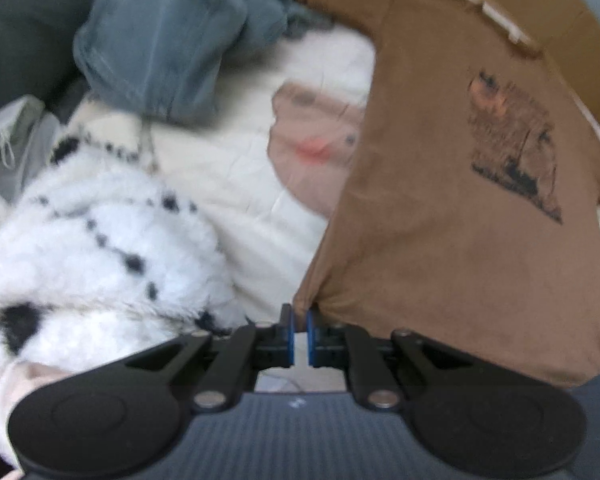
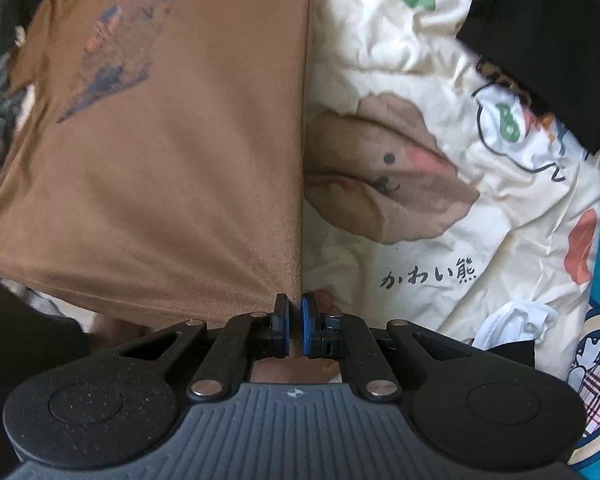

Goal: Fold clothes
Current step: 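Pinch the hem with the left gripper while the right gripper pinches it too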

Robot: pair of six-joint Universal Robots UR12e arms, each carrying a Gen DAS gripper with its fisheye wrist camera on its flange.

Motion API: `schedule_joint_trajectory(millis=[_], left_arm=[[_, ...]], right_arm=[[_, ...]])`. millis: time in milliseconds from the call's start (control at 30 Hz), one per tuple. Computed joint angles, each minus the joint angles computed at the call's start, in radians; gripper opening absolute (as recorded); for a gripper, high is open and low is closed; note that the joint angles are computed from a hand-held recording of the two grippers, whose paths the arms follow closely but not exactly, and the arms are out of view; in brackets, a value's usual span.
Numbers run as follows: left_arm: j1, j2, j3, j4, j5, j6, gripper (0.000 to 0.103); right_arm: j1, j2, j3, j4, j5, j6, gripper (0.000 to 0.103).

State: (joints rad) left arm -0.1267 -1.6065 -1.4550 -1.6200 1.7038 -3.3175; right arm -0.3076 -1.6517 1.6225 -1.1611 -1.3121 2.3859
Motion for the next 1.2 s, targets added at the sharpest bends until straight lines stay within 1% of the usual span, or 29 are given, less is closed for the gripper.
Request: schedule_joint_trajectory(millis=[67, 167, 300, 433, 600, 700, 733, 800, 833, 867, 900, 967, 1067, 1133, 1167, 1200], left_arm=[[0.005, -0.003, -0.02, -0.008, -0.004, -0.011, 0.006], [0.001, -0.012, -0.047, -0.016, 0.015, -0.029, 0.006], [0.0, -0.025, -0.079, -0.025, 0.042, -0.004, 0.006], [0.011, -0.027, -0.106, -0.038, 0.039, -0.015, 0.006], [0.028, -0.022, -0.137, -0.047, 0.028, -0.019, 0.007], [0.032, -0.015, -0.127, -0.058, 0.001, -0.02, 0.012], [0.031, -0.007, -0.124, -0.045, -0.001, -0.013, 0.013], [0.028, 0.008, -0.117, -0.016, -0.003, 0.003, 0.019], [0.027, 0.013, -0.117, 0.001, -0.003, 0.017, 0.021], [0.027, 0.018, -0.117, 0.019, -0.003, 0.031, 0.025], [0.026, 0.021, -0.118, 0.034, -0.004, 0.044, 0.033], [0.029, 0.02, -0.13, 0.045, -0.007, 0.057, 0.04], [0.032, 0.017, -0.147, 0.06, -0.012, 0.073, 0.04], [0.027, 0.009, -0.155, 0.056, -0.011, 0.06, 0.039], [0.024, 0.005, -0.159, 0.054, -0.01, 0.055, 0.037], [0.023, 0.007, -0.167, 0.05, -0.003, 0.052, 0.031]], right_arm=[[0.016, 0.004, 0.017, -0.016, -0.023, 0.025, 0.004], [0.041, 0.008, 0.038, -0.046, -0.056, 0.057, 0.004], [0.071, 0.009, 0.065, -0.083, -0.096, 0.067, 0.004], [0.082, 0.013, 0.094, -0.104, -0.116, 0.101, 0.004], [0.092, 0.01, 0.129, -0.122, -0.135, 0.107, 0.004], [0.095, 0.002, 0.144, -0.14, -0.133, 0.119, 0.004], [0.094, -0.001, 0.148, -0.147, -0.13, 0.127, 0.004], [0.09, -0.004, 0.149, -0.153, -0.123, 0.143, 0.004], [0.089, -0.005, 0.149, -0.153, -0.12, 0.146, 0.004], [0.088, -0.006, 0.148, -0.153, -0.119, 0.143, 0.004], [0.088, -0.007, 0.149, -0.153, -0.118, 0.142, 0.004], [0.089, -0.01, 0.153, -0.156, -0.117, 0.155, 0.004], [0.09, -0.012, 0.157, -0.158, -0.113, 0.168, 0.004], [0.089, -0.016, 0.16, -0.163, -0.104, 0.181, 0.004], [0.088, -0.018, 0.161, -0.165, -0.102, 0.181, 0.004], [0.088, -0.02, 0.162, -0.166, -0.1, 0.183, 0.004]])
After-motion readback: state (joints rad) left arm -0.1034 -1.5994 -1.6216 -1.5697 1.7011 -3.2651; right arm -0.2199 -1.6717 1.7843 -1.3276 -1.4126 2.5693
